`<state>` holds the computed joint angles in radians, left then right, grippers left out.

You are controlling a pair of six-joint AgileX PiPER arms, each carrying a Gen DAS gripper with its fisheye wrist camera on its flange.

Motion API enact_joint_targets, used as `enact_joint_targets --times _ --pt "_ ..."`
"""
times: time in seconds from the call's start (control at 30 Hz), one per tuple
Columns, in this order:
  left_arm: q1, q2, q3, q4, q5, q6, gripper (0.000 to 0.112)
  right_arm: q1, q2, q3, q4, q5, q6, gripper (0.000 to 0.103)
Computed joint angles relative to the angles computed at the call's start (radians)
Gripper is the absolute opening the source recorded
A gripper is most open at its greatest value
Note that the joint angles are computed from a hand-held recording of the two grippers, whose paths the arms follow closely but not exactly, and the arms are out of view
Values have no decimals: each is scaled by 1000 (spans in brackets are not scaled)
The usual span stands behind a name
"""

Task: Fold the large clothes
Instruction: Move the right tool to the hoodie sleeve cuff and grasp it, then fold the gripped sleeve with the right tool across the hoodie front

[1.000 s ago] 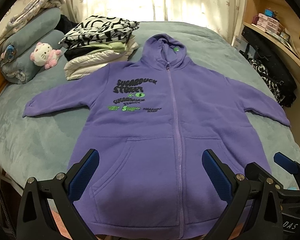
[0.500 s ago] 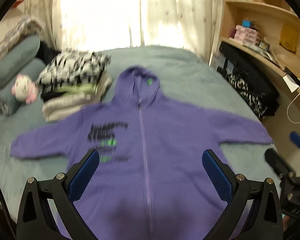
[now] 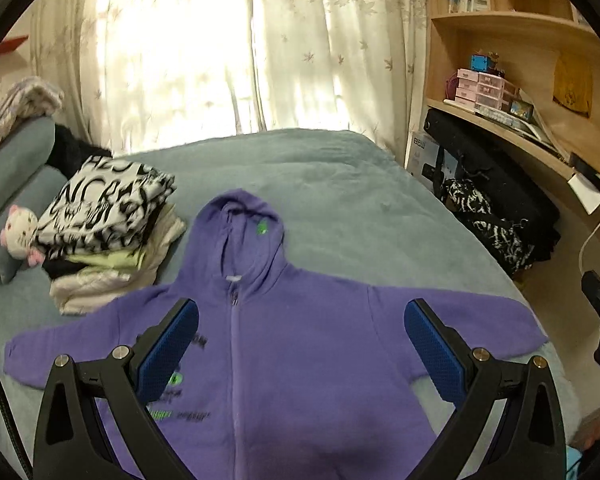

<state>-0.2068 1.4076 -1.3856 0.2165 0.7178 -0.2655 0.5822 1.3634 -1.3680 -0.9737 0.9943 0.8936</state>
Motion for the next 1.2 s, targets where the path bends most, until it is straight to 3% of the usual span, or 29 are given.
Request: enact_joint_targets --times 0.2,0.47,0.57,0.77,0.9,1.03,1.13,1.2 --pt "-117 142 6 198 -126 -183 102 -284 45 88 266 -235 -155 103" --pt "-187 331 -15 340 -194 -348 102 -541 113 204 571 -423 -293 103" --pt "-197 421 -69 335 -160 -356 102 -632 154 216 733 -443 -395 102" --pt "-169 569 -169 156 -146 -257 101 -788 255 236 1055 -456 -620 96" --pt "-154 656 -252 40 -109 -165 86 -854 322 226 1258 -451 -739 86" --pt "-133 720 -333 -81 -63 -100 82 -921 387 224 1468 -438 -842 83" --pt "-128 742 -370 -110 -41 -96 82 -936 414 222 1515 -468 -848 74" --pt "-136 751 -392 -100 -21 -101 82 -953 422 219 1594 -480 -888 62"
